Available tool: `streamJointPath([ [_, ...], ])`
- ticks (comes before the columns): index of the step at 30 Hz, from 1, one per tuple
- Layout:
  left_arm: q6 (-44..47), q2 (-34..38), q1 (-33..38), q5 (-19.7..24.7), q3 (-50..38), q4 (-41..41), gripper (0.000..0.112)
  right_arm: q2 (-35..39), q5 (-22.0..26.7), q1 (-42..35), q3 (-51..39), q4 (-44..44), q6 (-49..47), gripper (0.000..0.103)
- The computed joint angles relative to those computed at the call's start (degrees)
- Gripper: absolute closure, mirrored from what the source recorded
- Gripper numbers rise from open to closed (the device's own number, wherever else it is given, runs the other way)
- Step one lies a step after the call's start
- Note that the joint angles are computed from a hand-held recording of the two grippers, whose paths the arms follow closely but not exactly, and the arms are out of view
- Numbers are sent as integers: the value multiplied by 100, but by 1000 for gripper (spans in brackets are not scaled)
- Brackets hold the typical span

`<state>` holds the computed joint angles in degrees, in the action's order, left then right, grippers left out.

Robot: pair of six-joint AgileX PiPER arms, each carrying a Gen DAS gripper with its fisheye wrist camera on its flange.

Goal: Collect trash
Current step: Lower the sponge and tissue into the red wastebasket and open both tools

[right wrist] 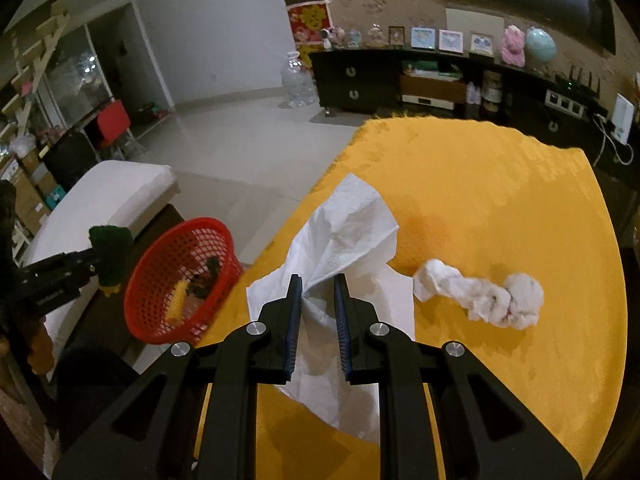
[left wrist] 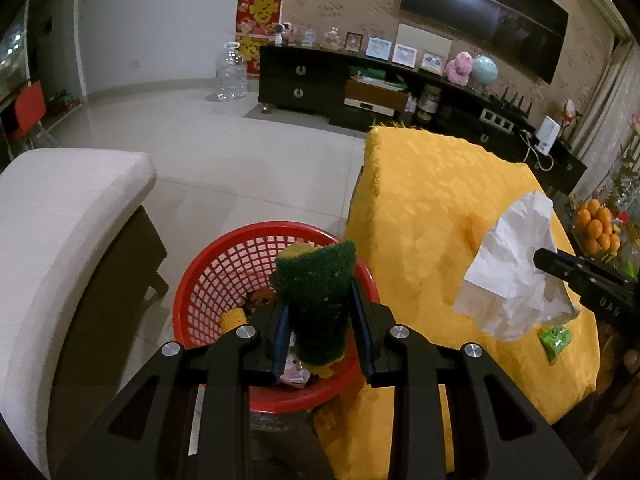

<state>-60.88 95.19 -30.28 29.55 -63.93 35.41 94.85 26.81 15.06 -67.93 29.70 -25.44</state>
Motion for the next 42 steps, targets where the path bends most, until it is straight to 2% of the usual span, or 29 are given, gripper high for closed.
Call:
streamJointPath([
  [14, -162, -296, 216, 36, 216, 193, 86, 503, 376, 598, -1169, -421, 448, 86],
  [26, -10, -392, 474, -71, 412, 48, 86, 1134, 675, 1133, -2060, -507, 685, 86],
  [37, 1066, 21, 970, -510, 322, -1085, 86, 1755, 927, 1432, -2755, -903, 1105, 86],
  [42, 1616, 289, 1139, -577, 203, -1622, 86, 1981, 1011, 1493, -2947, -978, 1167, 86],
])
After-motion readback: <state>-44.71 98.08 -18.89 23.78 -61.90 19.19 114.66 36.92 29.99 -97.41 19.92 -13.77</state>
